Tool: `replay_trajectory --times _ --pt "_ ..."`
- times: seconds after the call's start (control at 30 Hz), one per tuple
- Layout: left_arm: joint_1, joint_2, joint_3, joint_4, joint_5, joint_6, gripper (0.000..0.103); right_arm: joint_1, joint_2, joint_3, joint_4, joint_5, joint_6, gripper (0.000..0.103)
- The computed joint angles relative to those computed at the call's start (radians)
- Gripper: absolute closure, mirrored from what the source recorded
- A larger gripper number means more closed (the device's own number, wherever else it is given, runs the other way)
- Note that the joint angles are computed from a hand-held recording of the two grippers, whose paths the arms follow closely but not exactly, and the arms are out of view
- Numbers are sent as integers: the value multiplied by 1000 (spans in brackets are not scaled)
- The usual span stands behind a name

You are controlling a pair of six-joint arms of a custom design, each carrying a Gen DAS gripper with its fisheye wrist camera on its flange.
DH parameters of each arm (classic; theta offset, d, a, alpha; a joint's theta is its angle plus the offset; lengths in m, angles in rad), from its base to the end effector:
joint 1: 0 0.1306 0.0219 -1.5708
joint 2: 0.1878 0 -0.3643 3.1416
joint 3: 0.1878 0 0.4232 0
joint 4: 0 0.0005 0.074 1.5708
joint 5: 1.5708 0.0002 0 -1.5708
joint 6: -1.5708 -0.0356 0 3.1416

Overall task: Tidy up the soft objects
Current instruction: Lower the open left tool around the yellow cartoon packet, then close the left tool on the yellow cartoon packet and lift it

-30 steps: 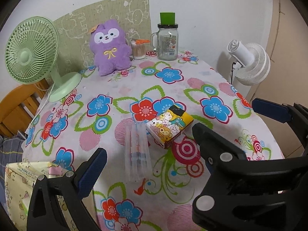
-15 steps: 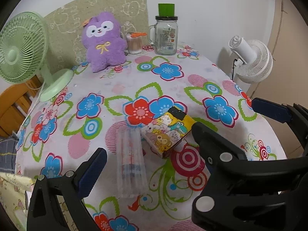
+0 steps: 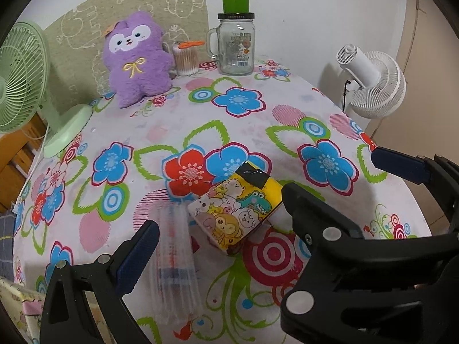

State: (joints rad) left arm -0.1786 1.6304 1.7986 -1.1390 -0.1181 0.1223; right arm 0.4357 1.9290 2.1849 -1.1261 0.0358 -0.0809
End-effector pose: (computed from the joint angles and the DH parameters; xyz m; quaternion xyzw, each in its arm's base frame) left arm 0.5812 -0.1012 0.4643 0.0094 0.9538 0.0115 0.3001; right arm 0.6272 0.2900 0.4652 -0.1597 0.9255 0.0714 0.3360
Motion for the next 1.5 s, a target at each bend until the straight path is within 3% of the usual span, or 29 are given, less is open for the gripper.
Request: replay_trajectory --times 0.47,0.77,1.5 --pt "-6 69 47 -17 4 0 0 -17 54 44 -38 32 -15 8" --pt "-13 89 44 3 -47 -32 0 -22 90 71 -64 44 -26 8" --pt "1 85 25 37 -6 -11 0 -17 131 126 -95 33 -40 8"
